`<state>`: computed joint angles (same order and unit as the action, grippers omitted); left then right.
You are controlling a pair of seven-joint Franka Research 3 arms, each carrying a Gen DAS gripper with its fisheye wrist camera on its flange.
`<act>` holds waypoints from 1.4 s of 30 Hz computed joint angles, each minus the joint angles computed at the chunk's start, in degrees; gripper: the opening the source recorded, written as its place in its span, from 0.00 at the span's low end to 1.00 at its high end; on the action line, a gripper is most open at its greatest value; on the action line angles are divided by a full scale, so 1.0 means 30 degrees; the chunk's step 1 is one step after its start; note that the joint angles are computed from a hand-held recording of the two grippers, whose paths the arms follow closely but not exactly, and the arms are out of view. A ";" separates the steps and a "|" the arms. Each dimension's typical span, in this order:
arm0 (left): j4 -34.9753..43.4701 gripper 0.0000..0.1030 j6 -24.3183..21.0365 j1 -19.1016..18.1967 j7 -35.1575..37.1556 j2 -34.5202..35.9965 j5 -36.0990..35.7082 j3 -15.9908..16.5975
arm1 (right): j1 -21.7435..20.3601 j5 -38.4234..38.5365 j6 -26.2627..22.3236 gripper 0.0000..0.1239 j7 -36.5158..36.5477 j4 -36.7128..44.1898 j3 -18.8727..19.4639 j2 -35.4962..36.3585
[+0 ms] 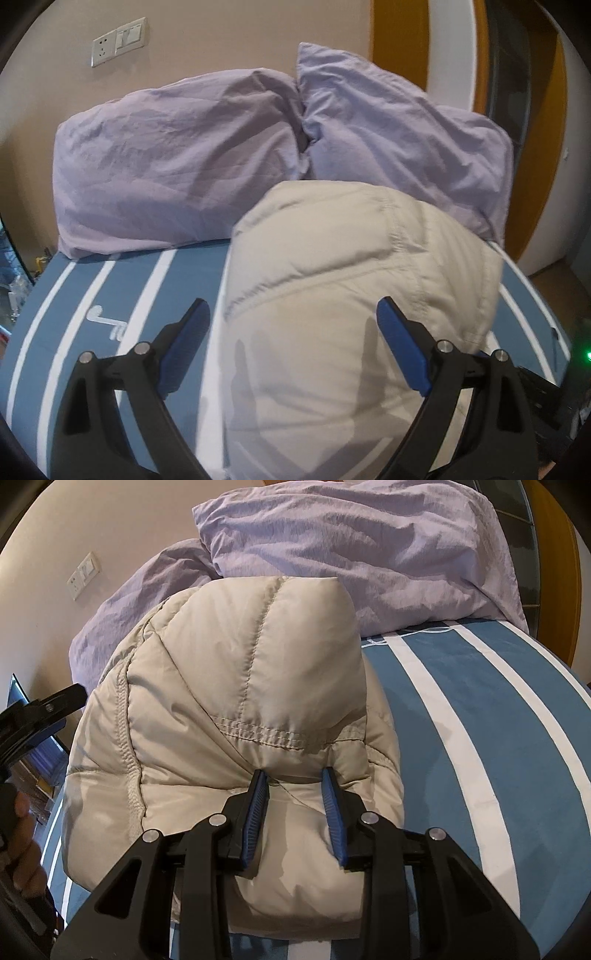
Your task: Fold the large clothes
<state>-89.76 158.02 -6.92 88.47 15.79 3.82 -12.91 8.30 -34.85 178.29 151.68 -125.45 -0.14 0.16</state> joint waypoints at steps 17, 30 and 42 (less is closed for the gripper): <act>0.1268 0.93 0.0535 -0.1442 -0.4394 0.1916 0.5330 0.1496 | 0.0113 -0.0232 0.0125 0.26 0.0208 0.0023 -0.0163 0.0086; 0.1406 0.93 0.1132 -0.2091 -0.5910 0.2633 0.7127 0.2191 | -0.0227 -0.3022 -0.1080 0.35 0.2127 0.0562 0.0106 -0.0517; 0.1149 0.93 0.2024 -0.1848 -0.5900 0.2840 0.6933 0.1926 | -0.0390 -0.6510 -0.2508 0.37 0.4199 0.4944 0.0253 0.0891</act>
<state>-86.32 164.09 -12.46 70.77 24.31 24.62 -7.14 7.13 -54.37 170.76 164.28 -110.62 0.62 2.84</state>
